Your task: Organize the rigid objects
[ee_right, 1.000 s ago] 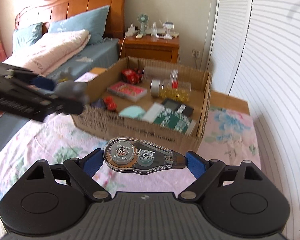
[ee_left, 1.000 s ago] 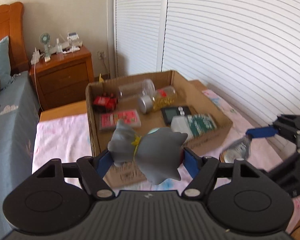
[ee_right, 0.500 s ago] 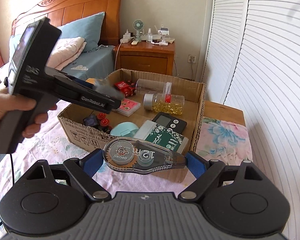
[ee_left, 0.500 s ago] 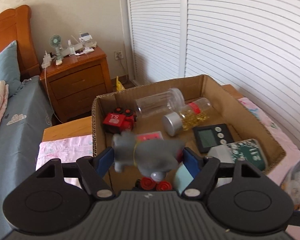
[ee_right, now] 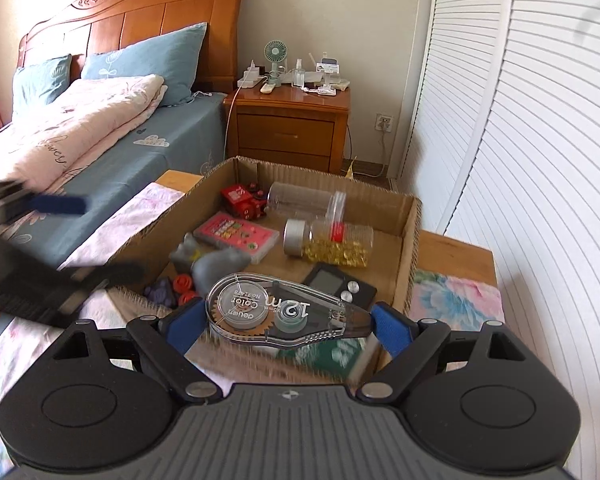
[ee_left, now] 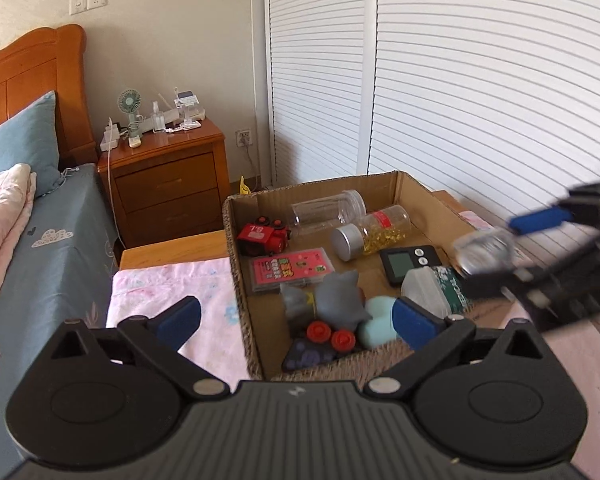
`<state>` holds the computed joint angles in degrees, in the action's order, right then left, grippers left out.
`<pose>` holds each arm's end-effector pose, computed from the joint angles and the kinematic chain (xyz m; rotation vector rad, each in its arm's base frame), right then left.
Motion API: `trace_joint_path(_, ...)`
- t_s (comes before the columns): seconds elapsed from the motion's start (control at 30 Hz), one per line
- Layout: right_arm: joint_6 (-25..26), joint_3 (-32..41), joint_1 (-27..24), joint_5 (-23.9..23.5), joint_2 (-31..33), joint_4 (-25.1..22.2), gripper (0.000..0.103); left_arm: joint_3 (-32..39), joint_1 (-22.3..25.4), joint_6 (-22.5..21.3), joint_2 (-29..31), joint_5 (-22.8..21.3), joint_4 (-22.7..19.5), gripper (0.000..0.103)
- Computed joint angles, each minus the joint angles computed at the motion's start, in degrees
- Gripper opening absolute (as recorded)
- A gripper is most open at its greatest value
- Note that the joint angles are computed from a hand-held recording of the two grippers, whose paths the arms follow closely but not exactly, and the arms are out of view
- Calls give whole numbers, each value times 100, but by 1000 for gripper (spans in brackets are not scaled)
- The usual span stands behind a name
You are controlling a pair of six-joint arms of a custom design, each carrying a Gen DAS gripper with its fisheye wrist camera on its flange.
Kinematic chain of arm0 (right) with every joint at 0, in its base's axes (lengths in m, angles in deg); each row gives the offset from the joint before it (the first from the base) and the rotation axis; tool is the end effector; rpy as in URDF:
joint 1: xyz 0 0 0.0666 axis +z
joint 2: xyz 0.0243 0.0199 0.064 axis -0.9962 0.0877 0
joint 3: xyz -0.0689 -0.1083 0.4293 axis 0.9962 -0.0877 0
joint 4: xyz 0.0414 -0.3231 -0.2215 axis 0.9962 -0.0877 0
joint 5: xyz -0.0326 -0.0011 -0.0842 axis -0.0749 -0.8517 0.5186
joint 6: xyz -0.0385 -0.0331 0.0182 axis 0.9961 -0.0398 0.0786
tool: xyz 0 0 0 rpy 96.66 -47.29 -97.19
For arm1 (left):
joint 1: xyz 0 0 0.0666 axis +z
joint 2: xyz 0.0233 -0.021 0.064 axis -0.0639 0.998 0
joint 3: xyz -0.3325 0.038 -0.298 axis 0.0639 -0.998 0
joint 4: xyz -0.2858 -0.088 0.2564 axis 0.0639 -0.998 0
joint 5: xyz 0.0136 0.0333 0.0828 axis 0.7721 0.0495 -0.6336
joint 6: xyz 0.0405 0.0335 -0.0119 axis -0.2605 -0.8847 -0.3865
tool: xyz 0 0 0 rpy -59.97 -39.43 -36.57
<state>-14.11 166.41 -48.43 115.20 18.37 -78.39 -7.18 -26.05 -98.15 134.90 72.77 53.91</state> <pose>0.4138 0.2835 0.5112 0.0917 2.3117 -0.0823 0.4744 -0.2044 0.4845 0.7612 2.0954 -0.3540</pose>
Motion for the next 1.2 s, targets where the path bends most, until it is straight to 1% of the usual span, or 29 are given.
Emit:
trace_joint_path(0.13, 59, 458, -240, -270, 393, -80, 92, -349, 125, 21, -323, 82, 151, 101)
trace_joint_path(0.23, 16, 847, -403, -457, 734, -197, 92, -573, 194, -26, -506, 21, 342, 101)
trace_joint_path(0.3, -57, 1144, -498, -617, 969, -295, 92, -671, 236, -52, -570, 28, 441, 102)
trace_joint_path(0.4, -170, 1522, -588, -780, 1270, -379, 92, -723, 271, -48, -587, 68, 468, 102)
trace_joint_path(0.43, -177, 1638, -611, -840, 1362, -421, 95, -733, 279, -62, -585, 77, 473, 102)
trace_joint_path(0.47, -193, 1732, -617, -836, 1434, -462, 101, -740, 278, -60, -580, 55, 480, 102)
trace_joint_path(0.5, -212, 1813, -608, -775, 1494, -523, 103, -773, 278, -53, -604, 21, 489, 102)
trace_joint_path(0.53, -210, 1842, -591, -709, 1515, -543, 103, -777, 275, -59, -609, -4, 493, 102)
trace_joint_path(0.63, -264, 1837, -550, -724, 1475, -668, 103, -862, 278, -67, -697, -40, 592, 102)
trace_joint_path(0.7, -332, 1742, -488, -624, 1369, -727, 103, -867, 268, -41, -733, -60, 593, 102)
trace_joint_path(0.8, -593, 1610, -351, -398, 1171, -917, 103, -876, 209, 30, -791, -163, 562, 102)
trace_joint_path(0.87, -823, 1498, -212, -173, 1015, -1050, 103, -860, 151, 89, -820, -290, 473, 102)
trace_joint_path(0.93, -1042, 1396, -25, 160, 869, -1283, 103, -788, 66, 254, -825, -498, 240, 102)
trace_joint_path(1.0, -1406, 1339, 208, 579, 782, -1684, 103, -681, -23, 452, -807, -685, -75, 101)
trace_joint_path(1.07, -1895, 1261, 432, 900, 712, -2132, 103, -677, -103, 557, -842, -834, -209, 102)
trace_joint_path(1.13, -2372, 1106, 646, 1038, 611, -2429, 103, -701, -197, 618, -901, -1053, -290, 102)
trace_joint_path(1.2, -2815, 911, 843, 1074, 472, -2545, 103, -691, -271, 695, -950, -1166, -426, 102)
